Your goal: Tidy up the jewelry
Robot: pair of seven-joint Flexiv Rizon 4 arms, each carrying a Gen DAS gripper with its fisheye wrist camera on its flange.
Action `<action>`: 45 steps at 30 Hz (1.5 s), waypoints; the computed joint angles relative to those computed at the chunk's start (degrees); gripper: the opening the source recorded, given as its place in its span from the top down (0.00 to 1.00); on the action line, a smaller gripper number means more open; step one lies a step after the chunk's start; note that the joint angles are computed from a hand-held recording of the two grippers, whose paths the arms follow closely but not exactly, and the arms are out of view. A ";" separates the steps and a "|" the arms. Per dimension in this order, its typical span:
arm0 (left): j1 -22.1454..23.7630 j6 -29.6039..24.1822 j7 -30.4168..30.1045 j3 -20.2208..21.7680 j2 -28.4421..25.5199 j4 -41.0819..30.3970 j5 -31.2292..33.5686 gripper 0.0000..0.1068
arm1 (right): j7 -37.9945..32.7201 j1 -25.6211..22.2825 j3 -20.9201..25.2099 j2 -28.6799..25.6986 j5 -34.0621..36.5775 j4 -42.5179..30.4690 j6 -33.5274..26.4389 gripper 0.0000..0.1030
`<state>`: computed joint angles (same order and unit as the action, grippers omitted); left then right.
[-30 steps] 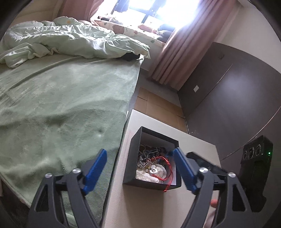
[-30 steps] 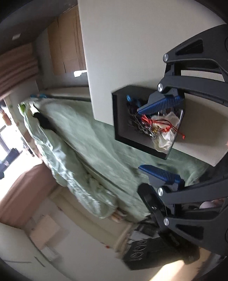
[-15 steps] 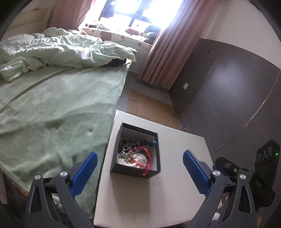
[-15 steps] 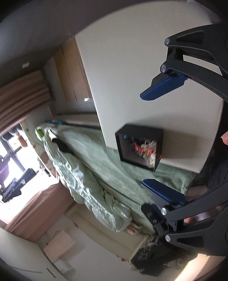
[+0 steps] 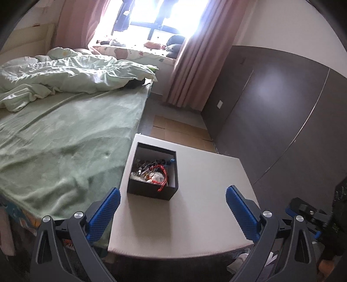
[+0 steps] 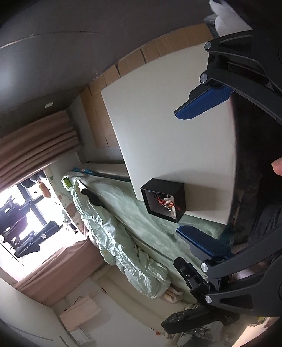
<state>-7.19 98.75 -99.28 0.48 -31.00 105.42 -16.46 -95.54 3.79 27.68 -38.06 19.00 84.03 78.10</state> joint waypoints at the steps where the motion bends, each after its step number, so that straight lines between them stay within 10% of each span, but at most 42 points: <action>1: -1.65 0.02 -0.58 1.78 0.43 0.54 -0.19 0.12 | 0.09 0.03 -0.20 0.67 0.03 0.83 0.20 0.05; 14: -19.65 -2.92 -4.62 20.32 2.95 3.29 3.83 0.12 | 2.24 0.78 -1.75 6.96 -3.05 11.10 4.74 0.05; 45: -28.22 -3.43 -7.53 30.78 0.91 2.07 9.37 0.12 | 13.70 2.16 -6.21 8.58 -16.32 18.59 11.39 0.05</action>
<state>-35.42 95.32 -106.81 31.26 -30.09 107.50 -7.09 -81.83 5.95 21.47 -29.48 2.68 102.62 89.48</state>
